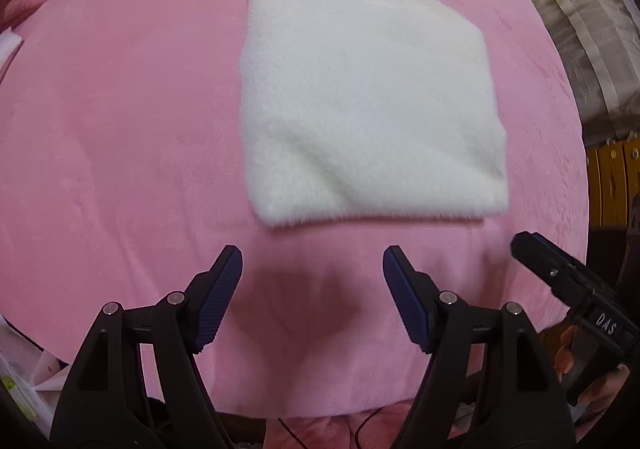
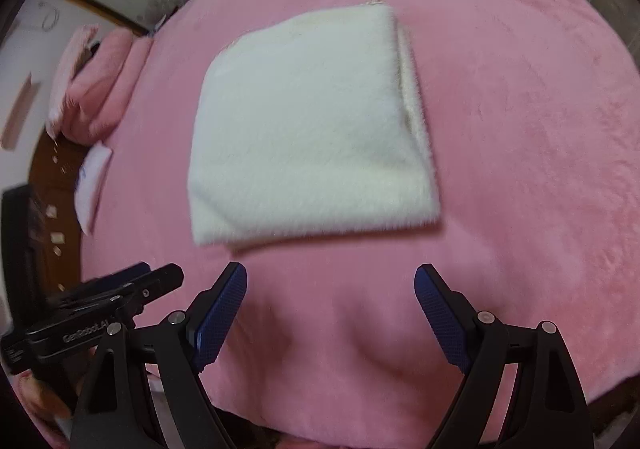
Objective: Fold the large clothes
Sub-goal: 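Open both grippers and move them to the folded cardigan's edge, then grasp the folded cardigan with the right gripper and lift it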
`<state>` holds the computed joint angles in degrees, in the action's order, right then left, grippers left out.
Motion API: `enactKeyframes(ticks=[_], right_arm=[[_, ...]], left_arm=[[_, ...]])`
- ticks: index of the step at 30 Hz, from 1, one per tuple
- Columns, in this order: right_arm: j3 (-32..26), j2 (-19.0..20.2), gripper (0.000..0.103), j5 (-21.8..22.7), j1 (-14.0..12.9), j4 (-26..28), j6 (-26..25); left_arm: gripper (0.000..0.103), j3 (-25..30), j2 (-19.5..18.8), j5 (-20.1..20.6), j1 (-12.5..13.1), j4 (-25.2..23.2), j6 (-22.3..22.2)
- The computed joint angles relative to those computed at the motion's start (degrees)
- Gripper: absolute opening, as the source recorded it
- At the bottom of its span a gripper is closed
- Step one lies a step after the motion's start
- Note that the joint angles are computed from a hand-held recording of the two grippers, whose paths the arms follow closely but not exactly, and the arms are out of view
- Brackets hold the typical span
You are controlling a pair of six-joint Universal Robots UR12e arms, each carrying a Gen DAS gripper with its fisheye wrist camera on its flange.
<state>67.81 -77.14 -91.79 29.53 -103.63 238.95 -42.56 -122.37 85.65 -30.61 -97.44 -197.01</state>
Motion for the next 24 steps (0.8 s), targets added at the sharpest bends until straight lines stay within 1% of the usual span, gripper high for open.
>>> enactKeyframes(ticks=[2, 3, 4, 6, 8, 9, 10, 12, 14, 16, 17, 18, 19, 20, 21, 22, 23, 24], right_arm=[[3.1, -1.2, 0.087, 2.0, -1.9, -3.8, 0.1], [5.2, -2.0, 0.087, 2.6, -3.0, -6.8, 0.2], [6.7, -2.4, 0.087, 2.8, -3.8, -9.1, 0.0], [9.9, -3.4, 0.087, 2.3, -5.7, -14.7, -0.1], [12.9, -3.9, 0.087, 4.0, -7.8, -19.7, 0.6], [14.6, -4.1, 0.087, 6.6, -9.3, -22.5, 1.1], [16.0, -4.1, 0.087, 9.1, -10.5, -25.1, 1.5], [18.9, -3.7, 0.087, 14.7, -13.0, -31.2, 2.8], [20.6, -2.8, 0.087, 19.6, -14.7, -36.1, 4.1], [21.1, -1.4, 0.086, 24.2, -16.1, -40.2, 4.5], [21.0, -0.8, 0.086, 25.7, -16.4, -41.6, 4.4], [20.0, 0.1, 0.085, 27.1, -16.6, -40.7, 3.3], [18.9, 0.8, 0.084, 28.0, -16.7, -38.7, 1.7], [17.6, 1.6, 0.081, 28.6, -16.8, -36.5, -0.4], [16.4, 2.2, 0.081, 28.6, -16.7, -34.4, -2.1], [15.7, 2.6, 0.079, 28.5, -16.6, -33.4, -2.8], [15.2, 2.9, 0.071, 28.2, -16.5, -32.7, -3.3], [14.9, 3.0, 0.069, 27.6, -16.4, -32.1, -3.5]], left_arm=[[0.071, -1.7, 0.1, -5.4, 1.7, 4.3, -0.9], [0.071, -2.5, 0.1, -8.4, 2.7, 6.6, -1.6], [0.071, -2.8, -0.2, -10.4, 3.5, 8.2, -2.3], [0.071, -2.4, -1.5, -13.8, 4.8, 10.2, -2.7], [0.071, -2.2, -2.8, -17.5, 6.2, 12.0, -3.1], [0.071, -1.9, -3.5, -18.5, 6.7, 12.5, -3.3], [0.071, -1.6, -4.1, -18.6, 7.0, 13.1, -3.4], [0.07, -0.7, -5.5, -19.6, 7.7, 13.5, -2.1], [0.071, 0.6, -6.6, -19.9, 8.1, 12.7, -0.2], [0.076, 1.9, -7.6, -20.7, 8.5, 11.5, 1.7], [0.077, 1.9, -7.9, -21.3, 8.8, 11.1, 2.8], [0.079, 2.5, -8.4, -21.7, 8.9, 10.2, 3.8], [0.085, 2.9, -8.9, -22.2, 9.1, 9.8, 4.6], [0.087, 3.6, -9.6, -22.8, 9.3, 9.4, 4.9], [0.09, 4.4, -10.5, -24.0, 9.5, 8.6, 5.1], [0.091, 5.3, -11.4, -24.8, 9.7, 8.1, 4.9], [0.091, 5.7, -12.0, -25.3, 9.7, 8.1, 4.0], [0.092, 6.3, -12.5, -25.1, 9.6, 8.1, 2.9]])
